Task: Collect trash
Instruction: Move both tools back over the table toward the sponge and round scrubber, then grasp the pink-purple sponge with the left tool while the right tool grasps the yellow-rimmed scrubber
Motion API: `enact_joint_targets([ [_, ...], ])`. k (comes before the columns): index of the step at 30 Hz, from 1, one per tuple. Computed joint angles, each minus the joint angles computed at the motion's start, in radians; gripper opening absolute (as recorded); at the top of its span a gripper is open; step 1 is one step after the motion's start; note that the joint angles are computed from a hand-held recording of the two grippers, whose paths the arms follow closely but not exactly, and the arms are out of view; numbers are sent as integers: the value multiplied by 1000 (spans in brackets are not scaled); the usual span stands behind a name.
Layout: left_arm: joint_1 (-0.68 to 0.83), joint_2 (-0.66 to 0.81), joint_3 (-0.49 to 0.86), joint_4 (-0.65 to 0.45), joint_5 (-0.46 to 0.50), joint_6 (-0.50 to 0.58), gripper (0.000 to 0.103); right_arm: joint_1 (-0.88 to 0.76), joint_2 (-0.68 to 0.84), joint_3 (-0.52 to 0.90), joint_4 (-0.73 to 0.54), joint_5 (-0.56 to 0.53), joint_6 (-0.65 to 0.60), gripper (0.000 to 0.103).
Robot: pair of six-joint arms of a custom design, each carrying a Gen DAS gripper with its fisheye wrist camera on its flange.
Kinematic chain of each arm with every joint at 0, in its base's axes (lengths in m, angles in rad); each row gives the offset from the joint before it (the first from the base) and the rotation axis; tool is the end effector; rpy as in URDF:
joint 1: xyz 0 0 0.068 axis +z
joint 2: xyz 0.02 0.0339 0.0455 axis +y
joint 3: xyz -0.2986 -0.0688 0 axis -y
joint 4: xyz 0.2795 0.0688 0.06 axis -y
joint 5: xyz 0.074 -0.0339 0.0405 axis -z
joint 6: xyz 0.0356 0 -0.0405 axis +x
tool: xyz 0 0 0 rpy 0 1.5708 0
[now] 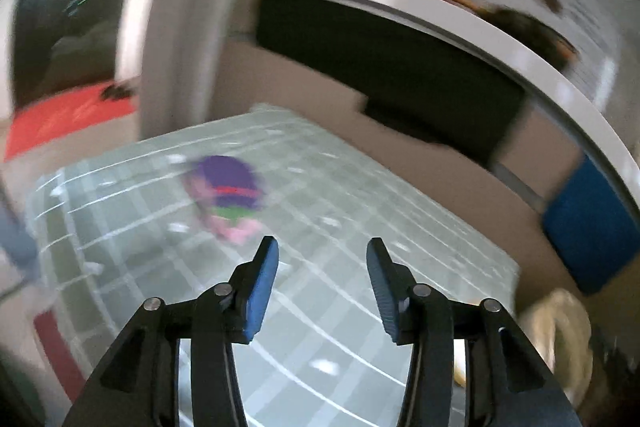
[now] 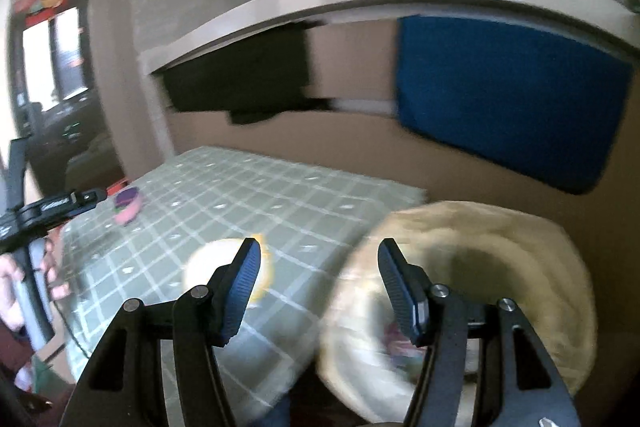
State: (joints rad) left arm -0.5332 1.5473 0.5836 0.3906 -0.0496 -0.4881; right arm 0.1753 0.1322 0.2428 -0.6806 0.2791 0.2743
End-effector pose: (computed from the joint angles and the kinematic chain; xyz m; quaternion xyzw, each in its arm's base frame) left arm 0.2711 -0.1580 0.1573 0.0079 0.8779 -0.2148 0.4279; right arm 0.0867 0.0054 0.1849 0.1096 0.8645 -0.0131 0.4904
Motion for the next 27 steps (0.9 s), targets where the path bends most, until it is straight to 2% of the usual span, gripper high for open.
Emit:
enact_joint_targets([
  [4, 159, 142, 88, -4, 123, -26, 52, 134, 286, -26, 257, 35, 56, 58],
  [8, 212, 288, 216, -71, 204, -44, 52, 180, 619, -24, 537, 8, 63, 58],
  [11, 211, 368, 294, -90, 194, -55, 52, 184, 765, -22, 647, -12, 65, 58],
  [13, 207, 416, 366, -135, 177, -45, 52, 176, 815, -26, 684, -27, 65, 58],
  [16, 206, 483, 463, -200, 167, -88, 52, 128, 888, -38, 744, -78, 53, 58],
  [20, 198, 520, 519, -216, 150, -127, 54, 66, 946, -55, 813, -159, 39, 58],
  [24, 172, 539, 554, -241, 98, -108, 56, 18, 1052, -49, 894, -226, 29, 58],
  [27, 181, 560, 591, -280, 145, -118, 62, -10, 1124, -44, 947, -271, 31, 59],
])
